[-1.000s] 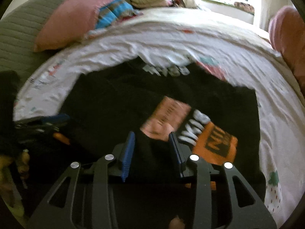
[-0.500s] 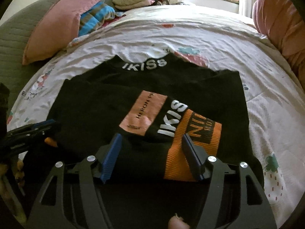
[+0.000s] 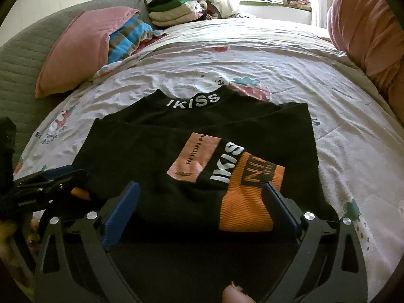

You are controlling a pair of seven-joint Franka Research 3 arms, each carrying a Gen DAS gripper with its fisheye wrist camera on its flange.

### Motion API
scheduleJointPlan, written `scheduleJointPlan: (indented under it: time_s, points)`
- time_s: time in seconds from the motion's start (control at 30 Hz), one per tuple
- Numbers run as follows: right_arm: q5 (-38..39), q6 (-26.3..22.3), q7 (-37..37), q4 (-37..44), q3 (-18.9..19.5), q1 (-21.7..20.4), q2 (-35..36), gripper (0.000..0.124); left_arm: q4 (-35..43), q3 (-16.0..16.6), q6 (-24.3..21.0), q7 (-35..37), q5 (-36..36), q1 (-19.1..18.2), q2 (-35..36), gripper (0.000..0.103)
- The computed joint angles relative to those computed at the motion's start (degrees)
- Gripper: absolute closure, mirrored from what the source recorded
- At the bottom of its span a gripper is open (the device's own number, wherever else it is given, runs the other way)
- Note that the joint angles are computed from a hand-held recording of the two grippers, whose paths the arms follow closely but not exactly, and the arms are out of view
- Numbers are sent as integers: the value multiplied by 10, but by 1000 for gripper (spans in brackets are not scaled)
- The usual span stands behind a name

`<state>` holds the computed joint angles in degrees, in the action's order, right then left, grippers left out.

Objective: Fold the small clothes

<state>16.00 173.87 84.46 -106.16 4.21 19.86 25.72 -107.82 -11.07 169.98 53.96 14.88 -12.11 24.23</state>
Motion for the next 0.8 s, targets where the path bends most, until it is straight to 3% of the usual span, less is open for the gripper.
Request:
scheduleJointPlan:
  time_s: [0.07, 0.2, 0.43, 0.8]
  points:
    - [-1, 5, 3, -3, -4, 3, -2, 26, -3, 1, 2, -3, 0, 0, -3, 28]
    - [0, 9, 1, -9, -3, 1, -6, 26, -5, 32, 3, -37, 26, -26, -9, 10]
    - [-4, 19, 3, -18, -7, 5, -13, 26, -11, 78, 1, -110, 101, -63, -26, 9]
    - [16, 39, -24, -47, 19, -16, -39, 26, -32, 84, -5, -193, 186, -65, -52, 9]
